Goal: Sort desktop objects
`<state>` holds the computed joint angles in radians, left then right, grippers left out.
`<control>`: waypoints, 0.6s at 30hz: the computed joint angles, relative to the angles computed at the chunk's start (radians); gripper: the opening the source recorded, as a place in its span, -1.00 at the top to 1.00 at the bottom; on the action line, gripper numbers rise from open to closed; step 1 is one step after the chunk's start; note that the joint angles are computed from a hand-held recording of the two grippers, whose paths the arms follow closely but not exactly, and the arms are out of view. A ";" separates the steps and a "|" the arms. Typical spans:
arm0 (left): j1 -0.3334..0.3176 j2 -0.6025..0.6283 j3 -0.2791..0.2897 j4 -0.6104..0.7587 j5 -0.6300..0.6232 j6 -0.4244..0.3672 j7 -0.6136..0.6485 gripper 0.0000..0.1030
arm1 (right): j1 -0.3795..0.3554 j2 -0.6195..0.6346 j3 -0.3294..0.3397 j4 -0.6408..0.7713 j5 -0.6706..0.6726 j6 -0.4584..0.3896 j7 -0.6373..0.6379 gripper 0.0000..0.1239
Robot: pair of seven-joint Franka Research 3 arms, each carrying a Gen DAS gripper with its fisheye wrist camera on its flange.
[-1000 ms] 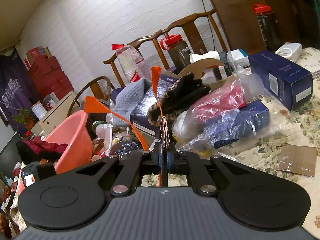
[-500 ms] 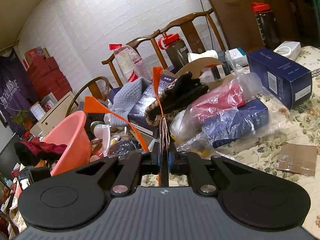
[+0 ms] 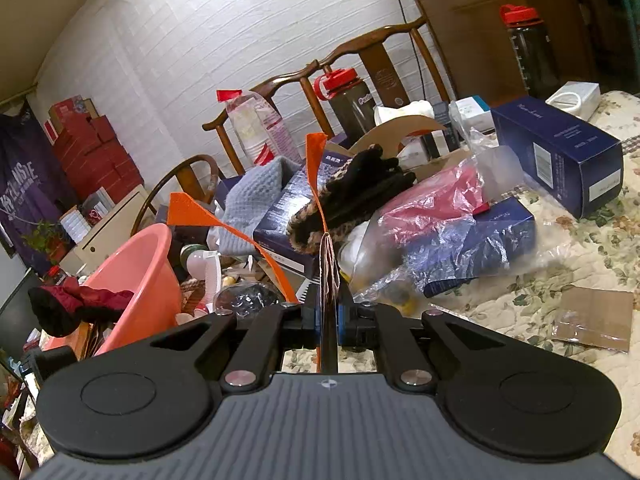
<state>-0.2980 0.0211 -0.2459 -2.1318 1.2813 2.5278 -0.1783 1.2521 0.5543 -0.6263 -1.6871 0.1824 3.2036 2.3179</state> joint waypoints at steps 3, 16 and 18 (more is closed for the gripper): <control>-0.002 -0.008 -0.001 -0.005 0.056 0.014 -0.012 0.68 | -0.010 0.000 0.011 0.006 -0.004 -0.007 -0.003 0.84; 0.009 0.000 0.011 -0.004 0.105 0.074 -0.009 1.00 | -0.059 0.000 0.058 0.027 -0.102 -0.043 0.053 0.84; 0.019 -0.018 0.016 -0.020 0.110 0.128 -0.039 0.99 | -0.063 -0.003 0.061 0.024 -0.111 -0.040 0.063 0.84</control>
<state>-0.2786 0.0028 -0.2295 -2.1516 1.3914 2.6559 -0.2174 1.1893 0.5510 -0.5649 -1.6636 0.0714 3.1634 2.3810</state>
